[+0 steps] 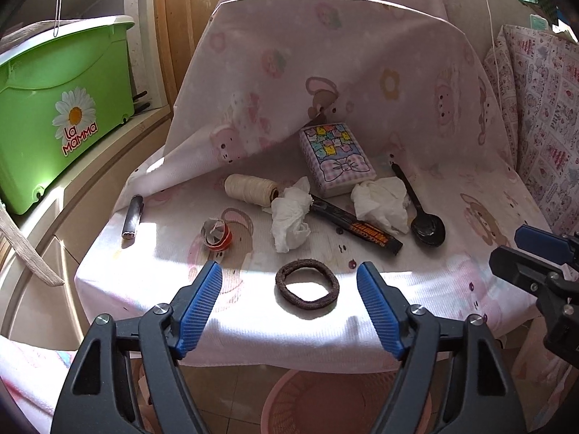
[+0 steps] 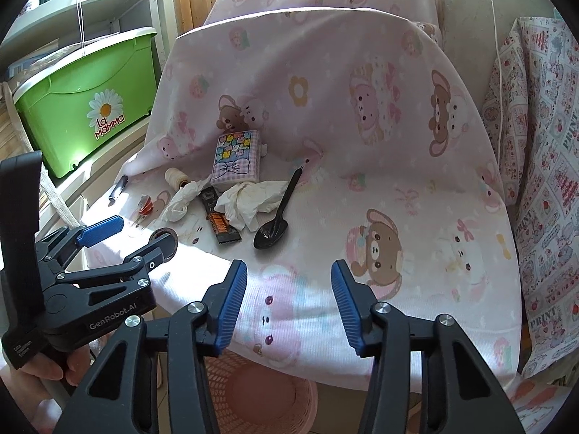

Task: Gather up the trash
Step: 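Reach the left tool to the brown hair tie and close on it, then grasp the black spoon with the right tool while the left holds the hair tie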

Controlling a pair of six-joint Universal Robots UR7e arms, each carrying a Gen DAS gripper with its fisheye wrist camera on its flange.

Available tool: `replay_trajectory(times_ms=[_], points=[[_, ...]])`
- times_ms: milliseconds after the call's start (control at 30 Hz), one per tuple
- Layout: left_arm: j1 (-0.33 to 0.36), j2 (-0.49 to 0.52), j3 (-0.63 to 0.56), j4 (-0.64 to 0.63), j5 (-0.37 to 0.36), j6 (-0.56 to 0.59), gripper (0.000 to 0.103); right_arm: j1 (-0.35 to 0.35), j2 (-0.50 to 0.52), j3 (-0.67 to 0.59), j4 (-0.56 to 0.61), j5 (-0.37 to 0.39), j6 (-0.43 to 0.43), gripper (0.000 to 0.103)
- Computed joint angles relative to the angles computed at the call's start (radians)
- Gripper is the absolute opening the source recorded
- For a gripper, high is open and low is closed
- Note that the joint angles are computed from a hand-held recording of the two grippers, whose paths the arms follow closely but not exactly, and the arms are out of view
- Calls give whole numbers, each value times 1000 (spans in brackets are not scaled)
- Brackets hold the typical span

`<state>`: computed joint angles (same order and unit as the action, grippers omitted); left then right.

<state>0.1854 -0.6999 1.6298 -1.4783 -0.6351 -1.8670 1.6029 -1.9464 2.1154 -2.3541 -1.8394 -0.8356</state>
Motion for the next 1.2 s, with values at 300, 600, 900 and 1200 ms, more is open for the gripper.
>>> replay_trajectory(times_ms=[300, 600, 900, 1200], points=[[19, -6, 19, -81, -44, 15, 41, -1, -4, 9, -28, -5, -10, 48], [-2, 0, 3, -55, -22, 41, 7, -2, -4, 15, -59, 1, -10, 47], [-49, -57, 26, 46, 2, -103, 7, 5, 1, 65, -160, 83, -68, 48], [-51, -43, 8, 124, -11, -134, 7, -2, 119, 44, -216, 67, 8, 35]])
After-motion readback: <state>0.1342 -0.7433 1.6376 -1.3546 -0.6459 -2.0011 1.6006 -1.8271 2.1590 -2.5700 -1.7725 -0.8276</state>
